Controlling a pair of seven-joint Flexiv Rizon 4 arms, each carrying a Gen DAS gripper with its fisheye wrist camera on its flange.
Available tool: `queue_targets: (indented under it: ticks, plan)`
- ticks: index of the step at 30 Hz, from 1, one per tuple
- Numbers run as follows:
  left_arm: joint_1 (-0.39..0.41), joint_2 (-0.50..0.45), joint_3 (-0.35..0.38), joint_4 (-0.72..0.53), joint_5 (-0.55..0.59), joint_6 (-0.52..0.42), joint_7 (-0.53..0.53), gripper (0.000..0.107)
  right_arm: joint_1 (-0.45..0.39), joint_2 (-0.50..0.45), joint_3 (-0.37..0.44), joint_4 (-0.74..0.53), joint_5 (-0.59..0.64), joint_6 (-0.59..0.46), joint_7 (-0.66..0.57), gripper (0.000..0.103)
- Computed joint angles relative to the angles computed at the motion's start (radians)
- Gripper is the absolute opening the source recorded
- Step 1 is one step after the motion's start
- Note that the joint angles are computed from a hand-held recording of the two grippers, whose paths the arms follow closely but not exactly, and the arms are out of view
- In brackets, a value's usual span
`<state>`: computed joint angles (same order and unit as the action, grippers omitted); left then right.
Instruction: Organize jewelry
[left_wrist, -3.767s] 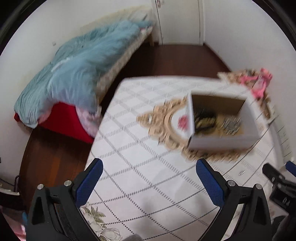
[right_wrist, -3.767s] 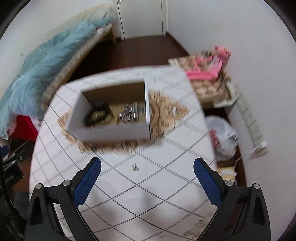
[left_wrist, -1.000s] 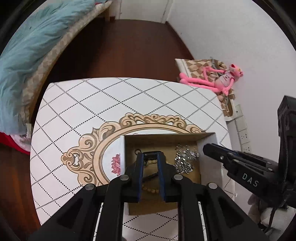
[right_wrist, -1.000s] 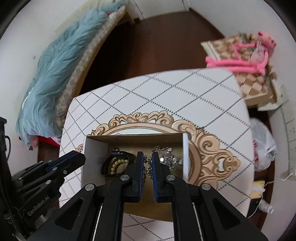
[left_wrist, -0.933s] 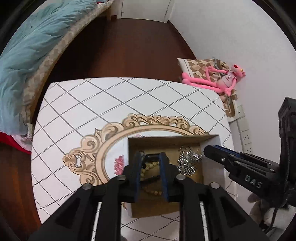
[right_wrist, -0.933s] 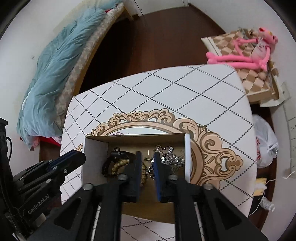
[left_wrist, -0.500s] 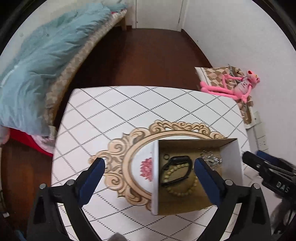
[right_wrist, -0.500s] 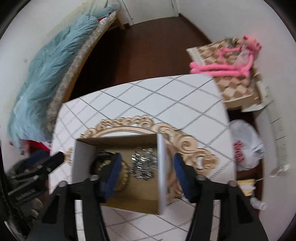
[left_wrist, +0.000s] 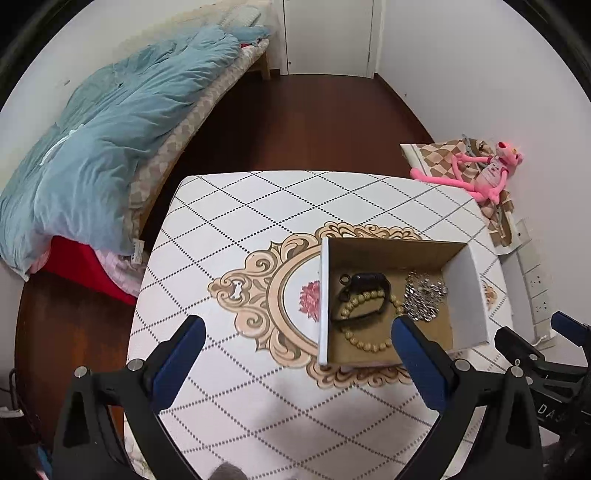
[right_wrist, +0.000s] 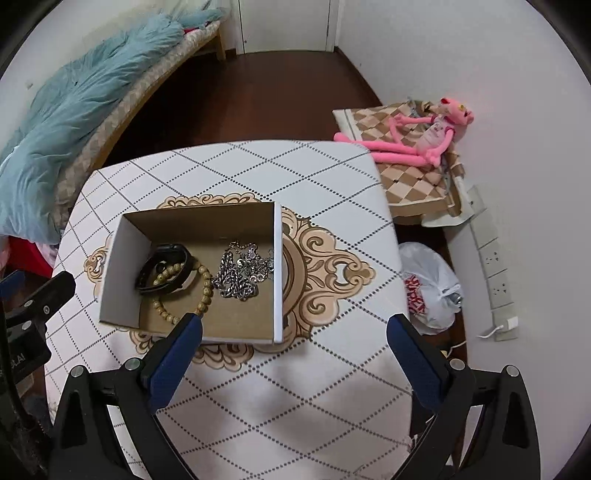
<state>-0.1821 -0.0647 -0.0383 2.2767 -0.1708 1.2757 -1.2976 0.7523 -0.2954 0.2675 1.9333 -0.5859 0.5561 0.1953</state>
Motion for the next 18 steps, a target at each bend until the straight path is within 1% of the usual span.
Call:
queue_targets:
  ticks: [3,5,7,9,12,15,18]
  plan:
    - [-0.005,0.064,0.007,0.043,-0.019,0.017,0.022,0.103,0.022,0.029,0.012,-0.001,-0.015,-0.039,0.033,0.101]
    - [-0.012,0.104,0.013,0.071,-0.044,0.021,0.04,0.103,0.045,0.045,0.024,-0.015,-0.029,-0.098,0.055,0.101]
    - [-0.019,0.167,0.025,0.102,-0.067,0.01,0.053,0.103,0.067,0.064,0.039,-0.027,-0.039,-0.153,0.078,0.101]
    - [-0.02,0.224,0.035,0.123,-0.06,-0.006,0.046,0.103,0.082,0.08,0.052,-0.038,-0.048,-0.189,0.093,0.101]
    - [-0.027,0.308,0.049,0.161,-0.041,0.011,0.054,0.103,0.115,0.1,0.073,-0.071,-0.069,-0.273,0.114,0.101]
    - [-0.029,0.387,0.063,0.175,-0.041,-0.037,0.051,0.103,0.152,0.116,0.094,-0.109,-0.09,-0.357,0.135,0.101]
    - [-0.037,0.458,0.08,0.187,-0.05,-0.063,0.065,0.103,0.185,0.129,0.111,-0.145,-0.11,-0.432,0.151,0.102]
